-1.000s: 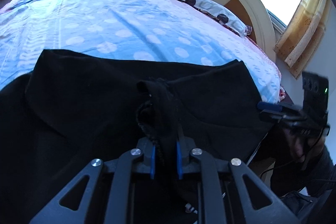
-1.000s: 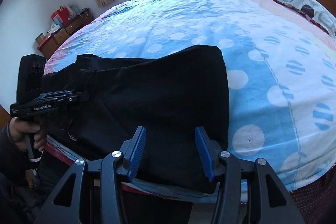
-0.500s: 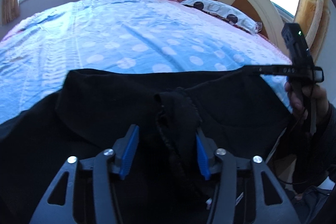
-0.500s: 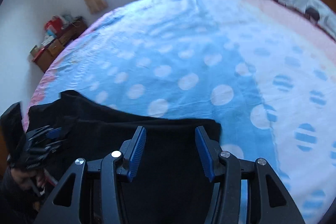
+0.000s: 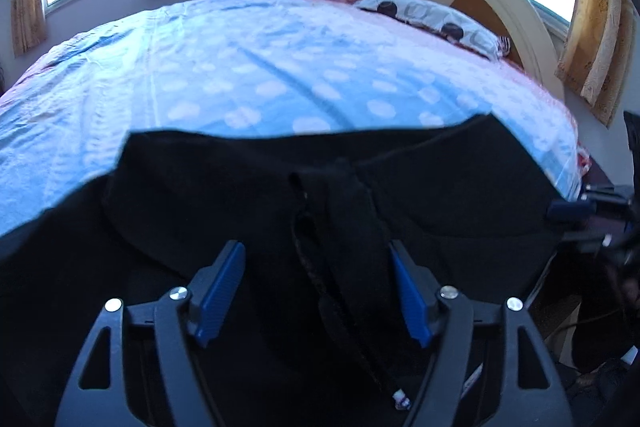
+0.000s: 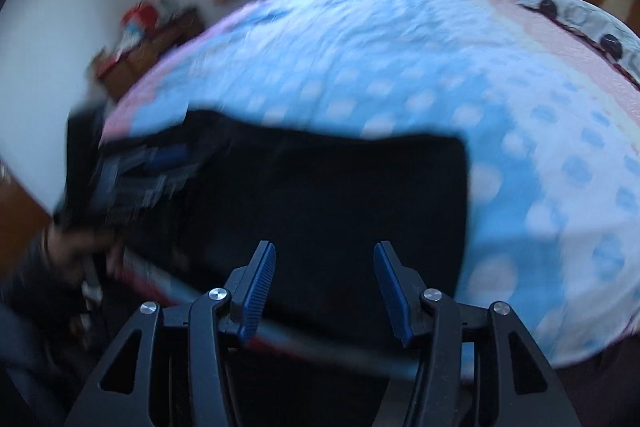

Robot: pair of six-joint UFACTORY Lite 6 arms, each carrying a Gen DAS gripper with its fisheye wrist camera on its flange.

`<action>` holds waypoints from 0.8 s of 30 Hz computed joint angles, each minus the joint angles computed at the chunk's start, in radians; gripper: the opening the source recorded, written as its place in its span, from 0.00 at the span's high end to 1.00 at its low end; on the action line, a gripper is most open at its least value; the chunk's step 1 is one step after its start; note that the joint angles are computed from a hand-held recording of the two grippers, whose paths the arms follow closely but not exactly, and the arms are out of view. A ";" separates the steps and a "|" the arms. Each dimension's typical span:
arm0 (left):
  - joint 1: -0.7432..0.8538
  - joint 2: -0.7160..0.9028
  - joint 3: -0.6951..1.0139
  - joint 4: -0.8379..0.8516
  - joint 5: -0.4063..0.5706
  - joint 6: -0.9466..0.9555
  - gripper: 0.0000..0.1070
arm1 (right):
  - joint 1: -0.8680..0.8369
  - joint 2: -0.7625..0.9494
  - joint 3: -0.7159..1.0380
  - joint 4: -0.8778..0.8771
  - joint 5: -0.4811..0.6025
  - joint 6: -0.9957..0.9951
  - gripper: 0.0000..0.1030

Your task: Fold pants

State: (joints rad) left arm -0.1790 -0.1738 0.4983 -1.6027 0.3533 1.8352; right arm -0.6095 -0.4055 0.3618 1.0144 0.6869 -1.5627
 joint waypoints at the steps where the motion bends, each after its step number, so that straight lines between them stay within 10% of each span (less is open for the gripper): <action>1: -0.011 -0.013 -0.015 -0.051 -0.009 0.054 0.27 | 0.038 0.024 -0.029 0.018 -0.078 -0.018 0.48; 4: 0.015 -0.067 -0.030 0.046 0.019 -0.035 0.27 | 0.086 0.112 -0.018 0.065 -0.169 -0.008 0.48; 11: 0.307 -0.282 -0.051 0.325 0.103 -0.172 0.14 | 0.169 0.106 0.224 0.044 0.118 0.178 0.48; 24: 0.818 0.088 0.206 0.225 0.187 0.127 0.14 | 0.707 0.972 1.117 0.155 0.055 0.628 0.48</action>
State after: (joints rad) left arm 0.6392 -0.0860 0.7043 -1.3778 0.5403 1.9618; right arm 0.0977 0.5665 1.4787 1.1696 0.7420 -0.9345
